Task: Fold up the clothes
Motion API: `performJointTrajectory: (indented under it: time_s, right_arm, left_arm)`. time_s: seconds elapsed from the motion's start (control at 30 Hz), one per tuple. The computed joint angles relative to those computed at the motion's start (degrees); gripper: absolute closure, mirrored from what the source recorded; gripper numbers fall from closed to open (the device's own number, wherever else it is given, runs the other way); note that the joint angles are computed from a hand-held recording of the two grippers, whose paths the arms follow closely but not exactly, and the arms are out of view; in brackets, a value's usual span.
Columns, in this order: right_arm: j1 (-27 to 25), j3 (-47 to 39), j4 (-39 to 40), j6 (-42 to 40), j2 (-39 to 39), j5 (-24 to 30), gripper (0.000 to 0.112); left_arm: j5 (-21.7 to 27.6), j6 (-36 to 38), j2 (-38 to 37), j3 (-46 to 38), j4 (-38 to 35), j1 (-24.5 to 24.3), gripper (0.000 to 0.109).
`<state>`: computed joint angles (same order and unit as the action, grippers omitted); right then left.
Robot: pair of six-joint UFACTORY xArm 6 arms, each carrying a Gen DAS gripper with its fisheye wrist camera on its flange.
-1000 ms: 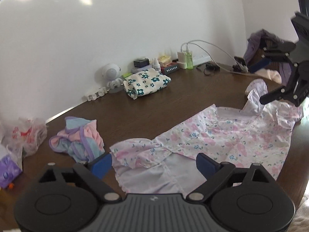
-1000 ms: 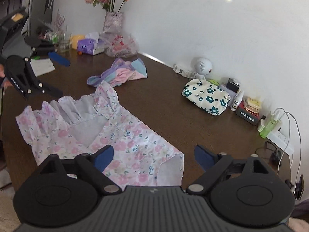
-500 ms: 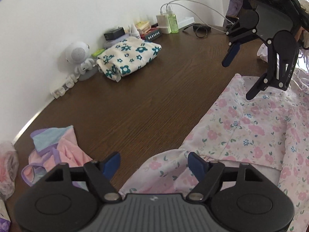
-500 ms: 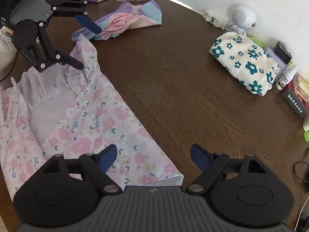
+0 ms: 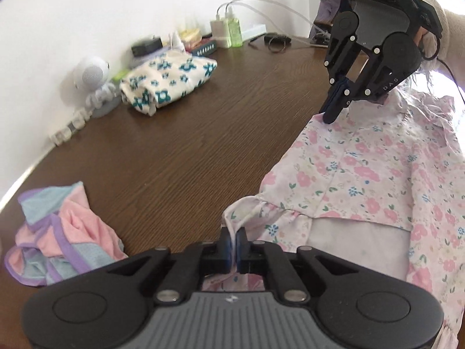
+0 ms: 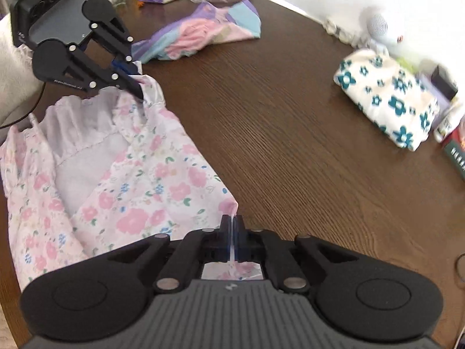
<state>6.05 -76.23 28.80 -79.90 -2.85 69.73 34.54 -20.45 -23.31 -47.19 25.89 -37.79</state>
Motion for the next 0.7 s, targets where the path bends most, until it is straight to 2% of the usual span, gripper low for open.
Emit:
performJointTrajectory:
  time_s: [0.1,0.17,0.23,0.33,0.4,0.5,0.57,0.7]
  right_arm:
    - [-2.58,6.07,5.05,-6.62,-7.19,-0.52,0.112]
    - [-4.62,9.45,8.55,-11.02,-11.73,0.03,0.112]
    - [-7.98,14.31,12.18,-17.1,-18.09,2.03,0.112]
    - [-13.72,22.07,16.15,-25.45,-27.72,5.55,0.112]
    - [-17.09,28.02,17.38,-31.1,-34.13,6.73,0.112]
    - [-22.04,36.3,18.72,-37.9,-42.59,8.42,0.112]
    - [-24.41,41.16,18.97,-41.14,-47.19,9.06,0.112]
    - [-27.16,46.31,19.39,-41.47,-51.89,10.31,0.112]
  left_arm:
    - [3.4,-9.73,-4.19,1.33,12.84,-5.47,0.107]
    - [8.26,-17.29,-6.64,1.5,21.91,-11.17,0.107]
    - [15.3,-23.8,-8.28,1.15,29.52,-19.02,0.106]
    - [27.46,-30.86,-8.02,0.3,36.83,-32.52,0.106]
    - [34.38,-34.85,-5.31,-0.44,38.32,-40.53,0.106]
    - [39.56,-41.31,-0.51,-1.18,37.52,-47.75,0.106]
    - [41.88,-44.99,1.71,-1.69,36.45,-49.97,0.106]
    - [46.28,-51.53,4.24,-2.41,34.81,-52.43,0.106]
